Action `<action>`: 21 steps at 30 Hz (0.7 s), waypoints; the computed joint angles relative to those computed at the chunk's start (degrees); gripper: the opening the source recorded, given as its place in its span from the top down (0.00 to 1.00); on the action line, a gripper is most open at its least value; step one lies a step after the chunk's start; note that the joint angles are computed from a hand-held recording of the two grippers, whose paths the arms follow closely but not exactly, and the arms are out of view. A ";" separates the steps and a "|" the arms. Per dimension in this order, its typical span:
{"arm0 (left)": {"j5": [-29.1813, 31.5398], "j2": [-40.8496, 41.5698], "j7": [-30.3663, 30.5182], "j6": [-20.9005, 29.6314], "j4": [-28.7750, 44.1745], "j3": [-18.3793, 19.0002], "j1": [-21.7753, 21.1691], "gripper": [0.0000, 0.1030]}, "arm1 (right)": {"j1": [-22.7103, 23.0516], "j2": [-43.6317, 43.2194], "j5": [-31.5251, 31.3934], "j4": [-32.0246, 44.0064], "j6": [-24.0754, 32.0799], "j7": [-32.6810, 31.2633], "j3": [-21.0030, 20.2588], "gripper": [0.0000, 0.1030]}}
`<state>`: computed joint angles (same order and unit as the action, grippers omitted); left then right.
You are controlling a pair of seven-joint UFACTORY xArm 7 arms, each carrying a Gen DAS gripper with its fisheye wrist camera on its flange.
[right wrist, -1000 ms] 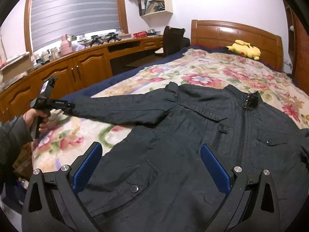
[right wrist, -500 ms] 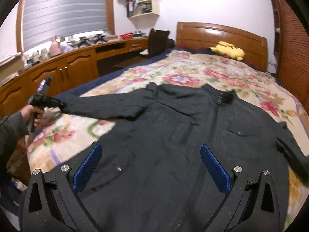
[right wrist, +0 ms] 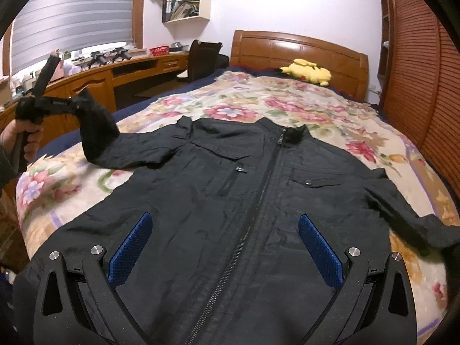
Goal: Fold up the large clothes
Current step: 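Fold the held sleeve across the jacket body with the left tool, then release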
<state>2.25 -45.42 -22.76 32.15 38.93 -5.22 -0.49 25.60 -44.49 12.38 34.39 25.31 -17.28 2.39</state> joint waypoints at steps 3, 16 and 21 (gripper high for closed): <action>-1.30 1.22 -0.70 -2.22 1.33 -2.88 -3.75 0.91 | -1.14 -2.28 -0.78 -2.01 0.02 0.06 -0.10 0.00; 1.87 11.60 -7.74 -7.81 6.99 -13.84 -12.87 0.91 | -5.42 -8.29 -2.88 -4.93 4.10 0.05 -1.96 0.00; 5.04 12.40 -12.10 -4.52 7.30 -16.12 -13.34 0.91 | -6.48 -9.15 -3.37 -5.10 4.89 0.11 -1.59 0.00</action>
